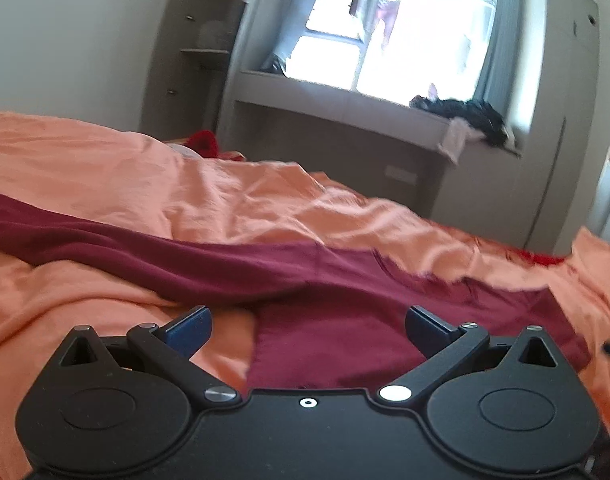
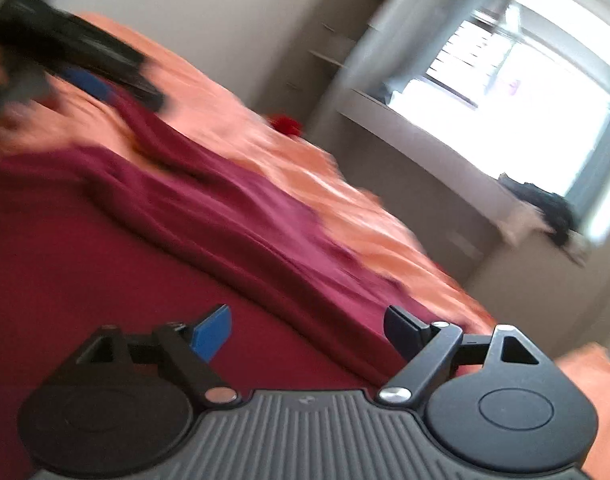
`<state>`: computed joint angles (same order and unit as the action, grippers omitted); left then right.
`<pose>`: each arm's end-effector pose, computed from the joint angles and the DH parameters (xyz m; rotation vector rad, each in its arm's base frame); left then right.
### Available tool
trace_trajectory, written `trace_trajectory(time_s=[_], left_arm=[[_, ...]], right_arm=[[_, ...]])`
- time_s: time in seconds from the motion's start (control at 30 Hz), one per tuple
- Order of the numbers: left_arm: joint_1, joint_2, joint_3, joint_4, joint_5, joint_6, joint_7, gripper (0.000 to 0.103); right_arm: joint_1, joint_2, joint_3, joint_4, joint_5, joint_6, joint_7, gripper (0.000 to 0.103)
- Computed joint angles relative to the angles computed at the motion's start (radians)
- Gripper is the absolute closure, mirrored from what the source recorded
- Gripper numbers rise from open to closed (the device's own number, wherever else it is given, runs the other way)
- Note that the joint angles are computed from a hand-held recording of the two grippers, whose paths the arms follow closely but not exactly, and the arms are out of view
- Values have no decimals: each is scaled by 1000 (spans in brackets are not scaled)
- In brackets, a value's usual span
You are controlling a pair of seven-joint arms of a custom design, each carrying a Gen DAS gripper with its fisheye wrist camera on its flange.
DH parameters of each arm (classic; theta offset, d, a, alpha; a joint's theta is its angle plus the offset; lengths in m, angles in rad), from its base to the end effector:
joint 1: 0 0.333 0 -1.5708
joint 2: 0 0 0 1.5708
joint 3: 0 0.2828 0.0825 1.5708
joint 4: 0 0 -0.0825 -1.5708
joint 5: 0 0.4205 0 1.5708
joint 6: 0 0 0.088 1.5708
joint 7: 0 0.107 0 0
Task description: Fold small clothes
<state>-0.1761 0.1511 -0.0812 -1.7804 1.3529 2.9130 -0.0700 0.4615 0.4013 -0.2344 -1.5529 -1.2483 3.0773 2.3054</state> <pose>0.6309 -0.2254 0.4986 -1.6729 1.3796 -1.1228 0.6767 0.2608 0.4616 -2.0451 0.8557 -1.2818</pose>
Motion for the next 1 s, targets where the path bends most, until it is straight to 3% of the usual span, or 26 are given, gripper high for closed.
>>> trace_trajectory(time_s=[0.07, 0.13, 0.2, 0.3, 0.37, 0.4, 0.43, 0.53, 0.6, 0.67, 0.73, 0.87, 0.97, 1.0], left_arm=[[-2, 10, -8, 1, -42, -7, 67, 0], [-8, 16, -10, -2, -80, -27, 124, 0], [-11, 22, -10, -5, -121, -40, 170, 0], [-7, 22, -6, -18, -201, -23, 231, 0], [-9, 20, 1, -26, -228, -12, 246, 0], [-10, 21, 2, -26, -241, -11, 259, 0], [-12, 22, 4, -26, -253, -12, 273, 0], [-19, 23, 6, -28, -275, -11, 319, 0], [-24, 27, 2, -24, -299, -28, 370, 0], [-30, 35, -8, -15, -349, -74, 455, 0], [-33, 40, -13, -12, -393, -100, 517, 0], [-31, 33, -9, -32, -456, -87, 575, 0], [-24, 32, -6, -46, -504, -66, 609, 0], [-24, 30, -3, -52, -511, -56, 614, 0]], right_arm=[[-4, 5, -21, 10, -7, -68, 30, 22], [-20, 32, -22, 43, -11, -138, 23, 40], [-54, 89, 6, 110, 46, -189, -54, 46], [-84, 167, 21, 197, 136, -183, -155, 50], [-72, 195, 3, 227, 155, -189, -208, 92], [-64, 217, -12, 250, 165, -192, -212, 96], [-27, 225, -59, 251, 177, -178, -191, 97], [36, 153, -137, 151, 45, -149, 92, 97], [14, 107, -114, 81, 52, -139, 170, 97], [-21, 99, -67, 53, 95, -136, 151, 97], [-19, 90, -59, 35, 87, -140, 156, 97], [-68, 32, -13, -27, 164, -107, 138, 97], [-97, -21, -7, -79, 228, -37, 174, 95], [-106, -27, -3, -83, 259, -22, 170, 90]])
